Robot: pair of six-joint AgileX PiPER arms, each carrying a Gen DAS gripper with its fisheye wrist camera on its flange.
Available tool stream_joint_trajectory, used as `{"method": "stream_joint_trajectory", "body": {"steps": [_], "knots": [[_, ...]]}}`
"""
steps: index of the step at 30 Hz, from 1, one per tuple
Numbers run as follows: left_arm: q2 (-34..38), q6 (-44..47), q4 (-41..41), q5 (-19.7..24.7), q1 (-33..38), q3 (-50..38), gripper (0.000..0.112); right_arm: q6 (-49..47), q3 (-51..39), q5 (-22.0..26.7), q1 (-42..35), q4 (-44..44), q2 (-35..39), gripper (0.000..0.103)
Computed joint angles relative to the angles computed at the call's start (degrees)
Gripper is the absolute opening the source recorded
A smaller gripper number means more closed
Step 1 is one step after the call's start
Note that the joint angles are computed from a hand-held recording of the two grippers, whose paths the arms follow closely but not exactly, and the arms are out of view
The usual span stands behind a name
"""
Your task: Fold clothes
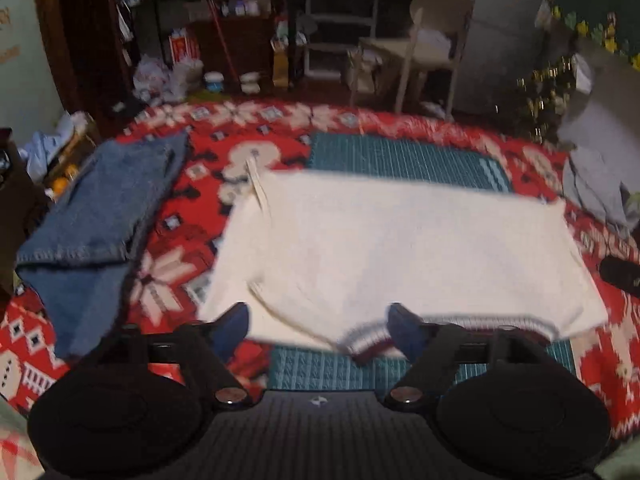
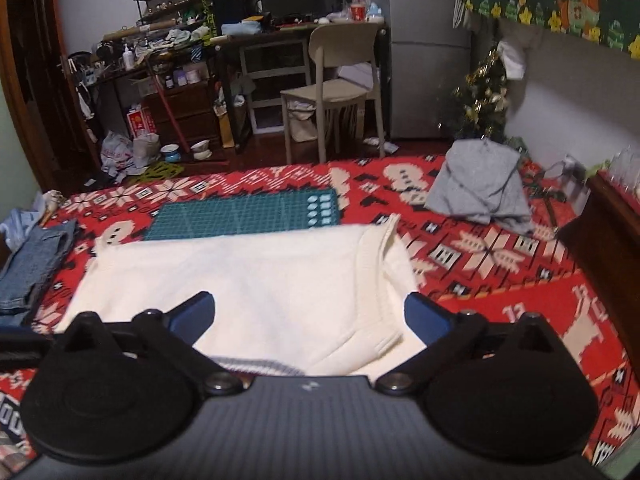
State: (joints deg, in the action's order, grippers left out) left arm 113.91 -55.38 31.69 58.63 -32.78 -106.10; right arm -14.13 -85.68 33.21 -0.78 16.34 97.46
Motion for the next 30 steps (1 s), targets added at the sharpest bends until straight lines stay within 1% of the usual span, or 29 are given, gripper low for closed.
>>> {"method": "stream_joint_trajectory", "body": {"steps": [4,5,8,9,11,13,16,18,19,20,21,22,23,25,27,29,30], "knots": [[0.4,1.4,3.0,0.4,1.0,-1.2,0.083,-2.5,-2.7,0.9,-0.7,2.2,1.9,0.102],[0.0,1.0,3.2,-0.7,1.6,-0.5,0.083,-2.2,-3.6,0.7,-0.7,2.0,2.5,0.102],[-2.5,-3.4,2.3,-7.6,4.3,4.5,0.084,-2.3,-5.1,-1.1,-0.6,0.8,4.0,0.102],[-3.0,-5.0,1.5,-9.0,5.3,5.6,0.084,-2.8,-5.2,-2.0,-0.6,0.4,4.3,0.102],[-3.9,-8.5,1.4,-12.3,7.1,8.5,0.084,-6.1,-4.9,-4.0,-1.0,2.4,5.1,0.102],[-5.0,-10.5,1.5,-16.5,9.0,12.0,0.084,-12.1,-5.6,-4.1,-2.0,7.8,6.4,0.102],[-6.6,-8.4,-1.3,-25.5,13.3,17.6,0.084,-20.4,-7.1,-2.7,-3.4,15.6,8.6,0.102],[-6.1,-8.1,-2.7,-26.6,15.4,18.0,0.085,-23.8,-8.8,-1.0,-4.0,18.4,10.4,0.102],[-5.8,-7.6,-3.6,-26.9,16.3,18.0,0.086,-26.0,-8.7,-1.4,-4.1,19.4,11.0,0.102],[-5.0,-5.6,-5.5,-26.1,17.2,16.9,0.086,-28.3,-8.5,-1.9,-4.1,20.4,11.5,0.102],[-4.1,-2.3,-8.5,-25.1,18.3,15.2,0.086,-29.2,-8.3,-2.9,-3.9,19.7,11.9,0.102],[-3.0,1.2,-11.9,-24.0,19.4,13.2,0.086,-27.8,-9.1,-2.7,-3.8,17.9,12.5,0.102],[-2.3,3.5,-13.9,-24.5,20.3,12.5,0.085,-26.7,-9.9,-2.5,-3.7,16.5,13.2,0.102],[-1.6,4.6,-14.0,-26.2,21.0,12.4,0.083,-25.9,-13.5,2.3,-5.2,18.5,15.4,0.102],[-0.2,6.1,-14.3,-24.6,21.3,10.5,0.068,-24.8,-16.4,6.3,-7.0,22.1,17.1,0.102],[1.0,8.1,-15.7,-23.3,21.7,9.3,0.057,-23.8,-18.9,10.0,-8.8,25.5,18.6,0.102],[1.5,9.2,-16.3,-22.4,21.6,8.7,0.053,-23.3,-20.0,11.4,-9.4,26.5,19.3,0.101]]}}
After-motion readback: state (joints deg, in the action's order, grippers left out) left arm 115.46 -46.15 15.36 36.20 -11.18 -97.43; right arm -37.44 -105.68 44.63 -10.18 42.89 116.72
